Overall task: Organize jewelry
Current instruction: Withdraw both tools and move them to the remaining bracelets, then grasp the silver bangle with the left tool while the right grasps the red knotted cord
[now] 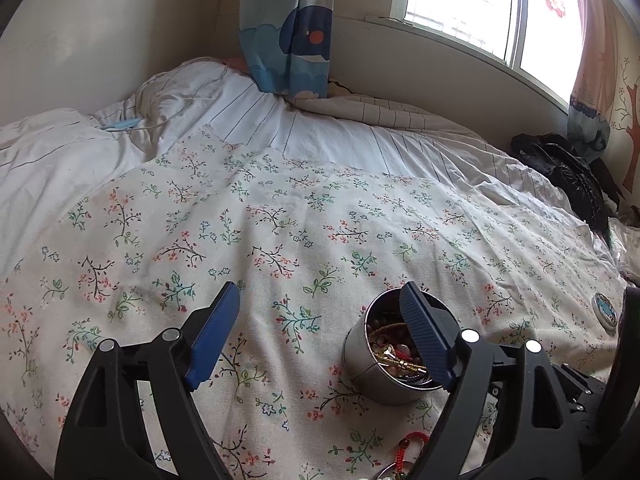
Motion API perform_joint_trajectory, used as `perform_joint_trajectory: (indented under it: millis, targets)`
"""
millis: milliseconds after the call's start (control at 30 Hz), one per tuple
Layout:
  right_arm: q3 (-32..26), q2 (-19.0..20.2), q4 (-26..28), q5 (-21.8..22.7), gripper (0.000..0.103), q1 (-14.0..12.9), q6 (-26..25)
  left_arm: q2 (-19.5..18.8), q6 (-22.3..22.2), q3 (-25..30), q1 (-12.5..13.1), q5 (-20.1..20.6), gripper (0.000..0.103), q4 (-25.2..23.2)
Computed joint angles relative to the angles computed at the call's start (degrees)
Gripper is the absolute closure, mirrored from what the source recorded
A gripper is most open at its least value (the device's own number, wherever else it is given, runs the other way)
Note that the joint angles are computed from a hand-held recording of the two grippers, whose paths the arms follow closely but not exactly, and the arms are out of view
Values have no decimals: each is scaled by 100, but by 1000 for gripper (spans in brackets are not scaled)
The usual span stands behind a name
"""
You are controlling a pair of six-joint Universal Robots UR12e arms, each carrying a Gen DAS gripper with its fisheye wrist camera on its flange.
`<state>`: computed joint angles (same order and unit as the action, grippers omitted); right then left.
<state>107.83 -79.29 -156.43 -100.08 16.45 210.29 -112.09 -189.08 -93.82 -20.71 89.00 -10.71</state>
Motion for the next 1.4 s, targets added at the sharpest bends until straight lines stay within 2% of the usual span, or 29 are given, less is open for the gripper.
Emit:
perform_joint_trajectory:
  millis: [133,267,367,467,533,600,667,767,867,967,1133,1233,1267,1300,1367,1400]
  targets:
    - [-21,-23,464,47,41,101,-302,96,-6,-105,68,-83,24,-211]
    - [6,-4,355,124,41,141,-308,180,162,-187,71,32,24,-433]
    - [-135,117,499,118,41,205,-572,252,132,-276,113,2,24,-496]
    - [-308,235,924,-180,41,331,-881,329,199,-374,133,-7,24,-572]
    - [-352,243,1147,-605,41,394,-767,392,314,-446,155,-126,24,-660]
    - [-330,189,1315,-968,41,402,-475,455,543,-521,157,-243,24,-775]
    - [-243,90,1418,-1108,41,356,-192,506,883,-588,123,-310,24,-893]
    - [-73,-53,1323,-992,41,266,53,533,1556,-640,31,-450,24,-1094]
    - [18,-111,1086,-822,41,230,69,511,2159,-649,-105,-484,24,-1205]
    - [58,-118,926,-558,41,177,102,490,2453,-627,-175,-490,34,-1439]
    - [79,-126,860,-437,41,136,174,477,2326,-579,-125,-630,45,-1684]
    - [66,-111,896,-428,41,137,120,448,2497,-558,-153,-628,50,-1762]
    - [49,-98,941,-452,41,146,99,437,2592,-550,-174,-607,57,-1794]
    - [31,-86,987,-464,41,150,74,422,2691,-536,-202,-553,73,-1860]
    - [13,-70,1044,-469,41,148,41,395,2846,-504,-239,-502,98,-1984]
    - [10,-67,1050,-465,41,147,42,395,2888,-514,-256,-446,100,-1970]
